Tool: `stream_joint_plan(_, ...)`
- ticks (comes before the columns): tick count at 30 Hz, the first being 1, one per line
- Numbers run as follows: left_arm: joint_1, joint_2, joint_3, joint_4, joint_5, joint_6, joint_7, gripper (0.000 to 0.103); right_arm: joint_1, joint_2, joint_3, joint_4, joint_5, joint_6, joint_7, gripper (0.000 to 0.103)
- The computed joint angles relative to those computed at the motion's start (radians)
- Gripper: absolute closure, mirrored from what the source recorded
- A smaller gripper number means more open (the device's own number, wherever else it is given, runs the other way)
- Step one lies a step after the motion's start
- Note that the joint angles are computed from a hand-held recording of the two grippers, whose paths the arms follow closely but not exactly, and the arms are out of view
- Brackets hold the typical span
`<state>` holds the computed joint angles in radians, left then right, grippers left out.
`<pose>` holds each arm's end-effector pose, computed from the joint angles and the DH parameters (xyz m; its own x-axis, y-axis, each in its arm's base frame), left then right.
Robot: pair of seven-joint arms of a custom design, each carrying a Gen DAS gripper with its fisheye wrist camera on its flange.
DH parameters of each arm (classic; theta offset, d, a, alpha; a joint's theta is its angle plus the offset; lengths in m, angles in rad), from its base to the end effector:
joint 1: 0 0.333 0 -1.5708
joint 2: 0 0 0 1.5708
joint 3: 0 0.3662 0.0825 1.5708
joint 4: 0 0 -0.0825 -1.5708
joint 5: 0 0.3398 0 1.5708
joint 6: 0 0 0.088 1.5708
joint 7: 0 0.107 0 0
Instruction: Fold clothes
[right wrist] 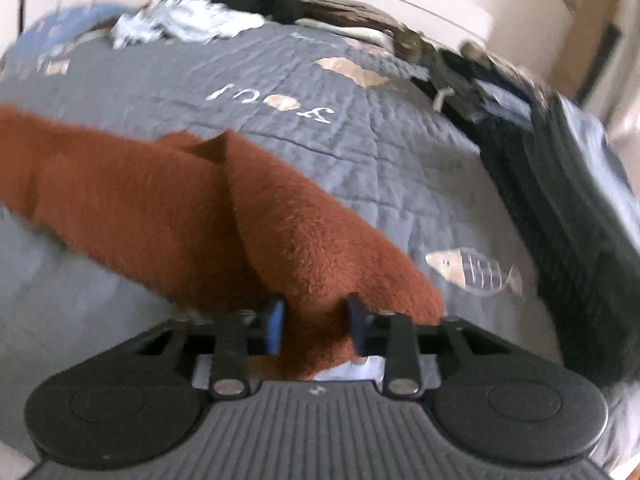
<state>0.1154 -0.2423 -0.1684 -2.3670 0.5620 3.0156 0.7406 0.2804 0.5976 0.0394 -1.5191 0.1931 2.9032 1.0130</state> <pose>0.4551 -0.0716 0.5879 0.1694 -0.9765 0.1329 -0.5902 -0.2085 -0.7799 0.7131 0.2154 0.4691 0.5587 -0.8032 0.2068 -0.5059 -0.5276 -0.6824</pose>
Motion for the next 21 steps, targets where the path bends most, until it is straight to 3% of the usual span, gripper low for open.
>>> stream_joint_plan(6, 0.025, -0.001, -0.061, 0.016, 0.082, -0.004, -0.094, 0.044, -0.120, -0.051, 0.131, -0.024, 0.150, -0.052, -0.084, 0.082)
stream_joint_plan(10, 0.023, 0.005, -0.069, 0.024, 0.121, 0.007, -0.135, 0.044, -0.172, -0.082, 0.166, -0.005, 0.273, -0.122, -0.126, 0.084)
stream_joint_plan(16, 0.019, 0.027, -0.076, 0.045, 0.176, 0.031, -0.190, 0.044, -0.210, -0.113, 0.157, 0.056, 0.429, -0.182, -0.156, 0.093)
stream_joint_plan(18, 0.007, 0.041, -0.068, 0.052, 0.177, 0.026, -0.185, 0.043, -0.205, -0.113, 0.133, 0.077, 0.439, -0.175, -0.151, 0.099)
stream_joint_plan(21, -0.011, 0.065, -0.053, 0.063, 0.174, 0.018, -0.178, 0.043, -0.192, -0.102, 0.096, 0.097, 0.406, -0.155, -0.145, 0.099)
